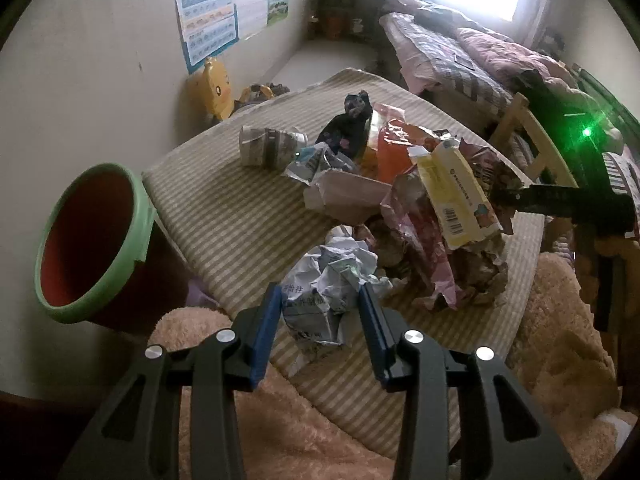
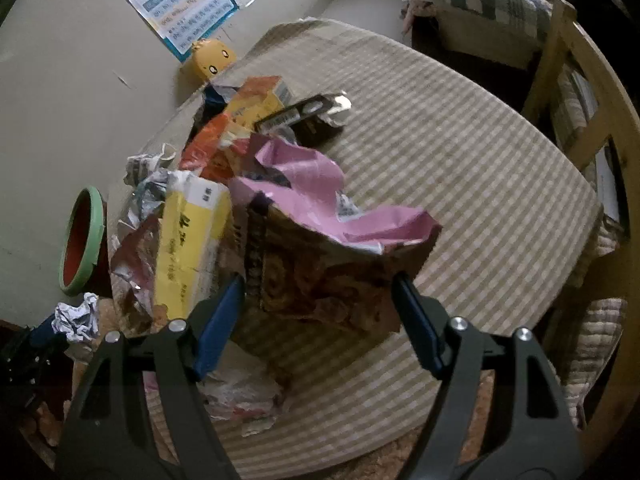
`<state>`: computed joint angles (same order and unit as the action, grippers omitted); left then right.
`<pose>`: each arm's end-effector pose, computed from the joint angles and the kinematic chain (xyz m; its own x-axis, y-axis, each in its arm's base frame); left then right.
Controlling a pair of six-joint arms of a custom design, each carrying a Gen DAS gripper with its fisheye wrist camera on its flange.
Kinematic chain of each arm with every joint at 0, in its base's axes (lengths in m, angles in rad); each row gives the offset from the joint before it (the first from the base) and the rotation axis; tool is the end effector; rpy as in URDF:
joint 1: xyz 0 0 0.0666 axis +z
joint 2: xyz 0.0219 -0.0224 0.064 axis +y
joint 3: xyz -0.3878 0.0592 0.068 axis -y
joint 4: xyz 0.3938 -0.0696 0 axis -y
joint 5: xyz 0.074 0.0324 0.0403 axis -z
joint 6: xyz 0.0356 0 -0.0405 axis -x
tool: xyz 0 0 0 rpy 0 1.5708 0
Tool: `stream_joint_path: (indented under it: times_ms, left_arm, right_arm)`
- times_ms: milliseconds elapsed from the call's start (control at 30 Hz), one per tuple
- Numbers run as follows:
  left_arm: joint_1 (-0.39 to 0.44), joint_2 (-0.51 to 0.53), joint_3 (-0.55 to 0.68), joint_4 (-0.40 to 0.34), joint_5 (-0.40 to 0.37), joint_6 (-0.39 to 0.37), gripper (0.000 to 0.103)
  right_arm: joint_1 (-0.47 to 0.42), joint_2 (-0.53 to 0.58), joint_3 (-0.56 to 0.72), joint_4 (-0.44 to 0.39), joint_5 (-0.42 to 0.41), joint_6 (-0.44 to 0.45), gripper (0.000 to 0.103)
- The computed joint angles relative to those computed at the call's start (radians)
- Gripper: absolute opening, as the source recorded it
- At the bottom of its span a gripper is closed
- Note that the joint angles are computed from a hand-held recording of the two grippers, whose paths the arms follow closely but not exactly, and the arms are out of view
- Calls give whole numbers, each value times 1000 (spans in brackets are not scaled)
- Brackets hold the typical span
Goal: Collect trash
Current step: 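Grasp the crumpled white paper on the table with the left gripper, then carry the paper into the green bucket with the left gripper while the right gripper grasps a pink wrapper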
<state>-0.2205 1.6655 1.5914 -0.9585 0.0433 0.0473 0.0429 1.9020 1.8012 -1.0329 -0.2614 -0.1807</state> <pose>0.5606 -0.1277 0.3869 -0.8483 0.1417 -0.5103 0.2003 0.9778 -0.0614 0.6488 0.0367 0.3373 -0.9175 0.1344 -0.3743 0.0144 0.9518 0.3064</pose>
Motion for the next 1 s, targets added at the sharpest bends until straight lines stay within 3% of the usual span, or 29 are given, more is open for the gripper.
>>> stream_joint_path:
  times_ms: [233, 467, 533, 633, 733, 800, 933, 1000]
  left_arm:
    - [-13, -3, -5, 8, -7, -6, 38]
    - [-1, -10, -4, 24, -20, 15, 38]
    - [1, -6, 0, 19, -18, 20, 38]
    - [0, -5, -2, 21, -15, 19, 38]
    - [-1, -6, -2, 23, -17, 23, 38]
    - [1, -5, -1, 25, -20, 29, 38]
    - [5, -6, -1, 26, -31, 41, 38]
    - [10, -7, -2, 29, -29, 53, 38]
  right_arm:
    - [3, 6, -17, -1, 6, -2, 74]
    - [-7, -43, -25, -2, 22, 50, 73]
    - [-8, -51, -14, -1, 49, 96, 77]
    - [5, -14, 59, -51, 126, 260, 76]
    - [13, 30, 117, -92, 134, 381, 53]
    - [13, 51, 137, -99, 111, 405, 49]
    - [10, 91, 181, -149, 49, 426, 22]
    - [10, 84, 175, -149, 36, 427, 18]
